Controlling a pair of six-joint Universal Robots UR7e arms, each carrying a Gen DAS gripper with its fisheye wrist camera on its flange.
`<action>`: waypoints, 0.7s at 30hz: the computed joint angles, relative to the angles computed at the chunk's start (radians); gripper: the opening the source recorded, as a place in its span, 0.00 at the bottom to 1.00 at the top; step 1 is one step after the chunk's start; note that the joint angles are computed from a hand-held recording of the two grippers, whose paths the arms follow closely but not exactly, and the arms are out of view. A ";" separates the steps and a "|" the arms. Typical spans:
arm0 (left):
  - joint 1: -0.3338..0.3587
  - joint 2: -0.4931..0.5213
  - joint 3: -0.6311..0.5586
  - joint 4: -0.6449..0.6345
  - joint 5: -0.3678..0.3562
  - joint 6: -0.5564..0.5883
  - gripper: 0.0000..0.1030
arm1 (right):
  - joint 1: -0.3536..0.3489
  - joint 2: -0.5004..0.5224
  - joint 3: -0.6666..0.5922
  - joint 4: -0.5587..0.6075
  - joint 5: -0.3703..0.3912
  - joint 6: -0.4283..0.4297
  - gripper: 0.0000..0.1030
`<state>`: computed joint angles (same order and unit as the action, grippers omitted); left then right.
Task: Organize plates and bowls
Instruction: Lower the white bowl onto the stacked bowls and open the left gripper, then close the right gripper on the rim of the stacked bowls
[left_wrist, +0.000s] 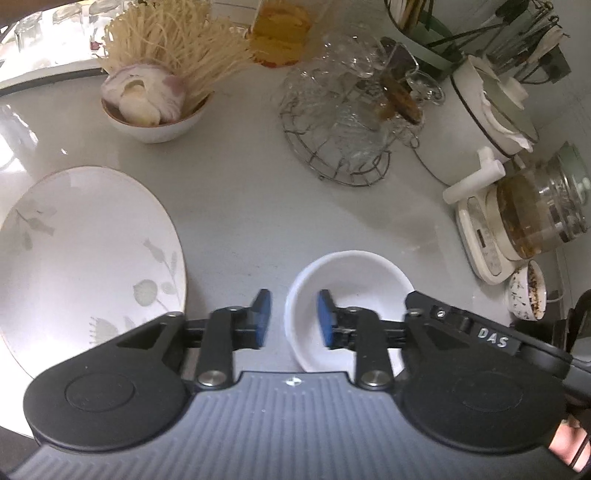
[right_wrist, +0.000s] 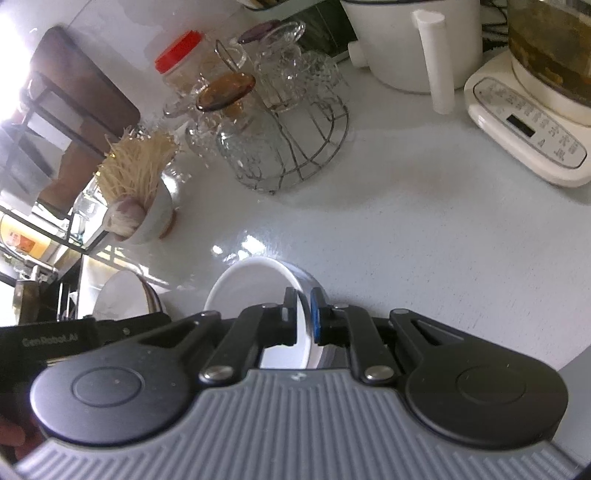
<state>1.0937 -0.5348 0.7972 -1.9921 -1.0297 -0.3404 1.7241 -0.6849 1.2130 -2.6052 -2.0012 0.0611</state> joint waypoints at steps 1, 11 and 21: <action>0.000 0.002 -0.005 0.002 0.004 0.011 0.41 | -0.003 -0.004 0.008 -0.016 0.009 0.007 0.32; 0.016 0.048 -0.084 0.058 0.009 0.024 0.56 | -0.026 -0.016 0.046 -0.110 0.006 0.066 0.55; 0.019 0.077 -0.127 0.063 -0.040 0.079 0.57 | -0.048 -0.005 0.040 -0.023 0.046 0.087 0.55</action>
<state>1.1130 -0.4583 0.6703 -1.9288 -1.0698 -0.2612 1.6758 -0.6900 1.2525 -2.6278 -1.9556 0.1484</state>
